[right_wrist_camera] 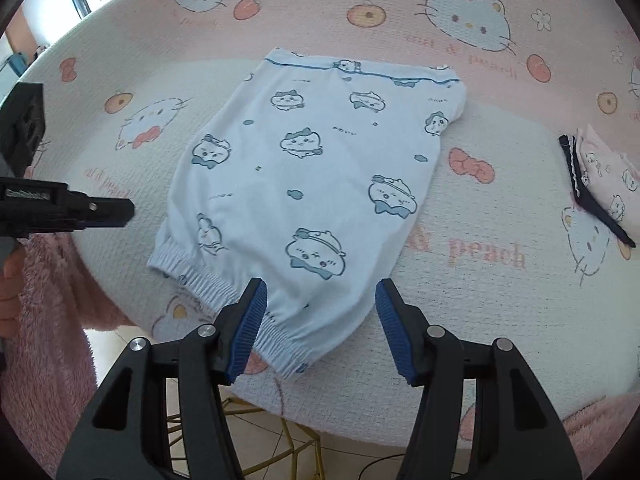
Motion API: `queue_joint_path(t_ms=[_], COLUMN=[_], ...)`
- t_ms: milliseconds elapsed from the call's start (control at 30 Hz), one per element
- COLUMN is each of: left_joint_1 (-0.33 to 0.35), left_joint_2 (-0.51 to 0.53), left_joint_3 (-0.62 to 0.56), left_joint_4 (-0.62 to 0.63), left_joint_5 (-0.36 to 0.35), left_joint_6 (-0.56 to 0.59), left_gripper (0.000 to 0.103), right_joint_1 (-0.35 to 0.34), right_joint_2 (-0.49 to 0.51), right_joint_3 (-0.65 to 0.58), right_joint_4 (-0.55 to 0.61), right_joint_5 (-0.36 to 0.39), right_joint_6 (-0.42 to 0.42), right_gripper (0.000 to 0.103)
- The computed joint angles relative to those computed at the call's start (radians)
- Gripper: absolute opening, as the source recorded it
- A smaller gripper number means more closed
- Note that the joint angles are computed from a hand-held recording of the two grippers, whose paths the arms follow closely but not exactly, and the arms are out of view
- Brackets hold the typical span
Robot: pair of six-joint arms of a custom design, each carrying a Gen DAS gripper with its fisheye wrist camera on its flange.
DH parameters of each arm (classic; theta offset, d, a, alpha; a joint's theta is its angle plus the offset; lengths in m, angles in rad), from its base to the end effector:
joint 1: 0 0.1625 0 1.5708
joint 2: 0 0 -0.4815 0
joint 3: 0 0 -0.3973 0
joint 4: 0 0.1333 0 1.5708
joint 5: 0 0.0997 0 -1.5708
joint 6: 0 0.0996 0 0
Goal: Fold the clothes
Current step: 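Grasp the elastic hem with the left gripper while the right gripper grasps beside it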
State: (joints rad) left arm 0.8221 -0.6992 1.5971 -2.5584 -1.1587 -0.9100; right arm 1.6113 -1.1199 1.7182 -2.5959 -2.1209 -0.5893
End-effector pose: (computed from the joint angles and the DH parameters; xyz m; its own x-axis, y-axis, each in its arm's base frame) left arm -0.3657 -0.6480 0.0797 -0.9622 -0.2094 -0.1741 -0.1331 0.9195 -0.3699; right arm 0.1081 -0.6602 0.3361 -0.6949 -0.3544 0.6257 -0.5089 0.8571 -0.0797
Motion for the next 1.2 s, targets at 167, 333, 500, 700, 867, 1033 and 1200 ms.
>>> queue_joint_path(t_ms=[167, 333, 500, 700, 867, 1033, 1200], left_joint_1=[0.011, -0.002, 0.023, 0.047, 0.034, 0.007, 0.054], left_joint_2=[0.076, 0.049, 0.024, 0.033, 0.031, 0.054, 0.046], left_joint_3=[-0.104, -0.064, 0.036, 0.084, 0.087, -0.006, 0.074], left_joint_4=[0.191, 0.214, -0.078, -0.209, -0.217, 0.055, -0.174], left_joint_5=[-0.019, 0.025, -0.113, -0.201, -0.15, -0.054, -0.21], left_joint_6=[0.005, -0.065, -0.078, -0.167, -0.165, -0.129, -0.166], left_gripper=[0.02, 0.015, 0.016, 0.023, 0.024, 0.023, 0.028], right_joint_1=[-0.011, -0.045, -0.086, -0.14, -0.132, -0.097, -0.121], right_joint_2=[0.028, -0.019, -0.045, -0.055, -0.052, -0.036, -0.053], right_joint_3=[-0.002, 0.002, -0.032, -0.074, -0.058, -0.028, -0.043], right_joint_4=[0.055, 0.109, 0.178, 0.312, 0.268, 0.182, 0.267], right_joint_5=[-0.053, -0.025, 0.089, 0.27, 0.253, 0.124, 0.21], right_joint_6=[0.024, 0.062, 0.204, 0.342, 0.297, 0.213, 0.258], right_gripper=[0.058, 0.065, 0.065, 0.065, 0.063, 0.05, 0.054])
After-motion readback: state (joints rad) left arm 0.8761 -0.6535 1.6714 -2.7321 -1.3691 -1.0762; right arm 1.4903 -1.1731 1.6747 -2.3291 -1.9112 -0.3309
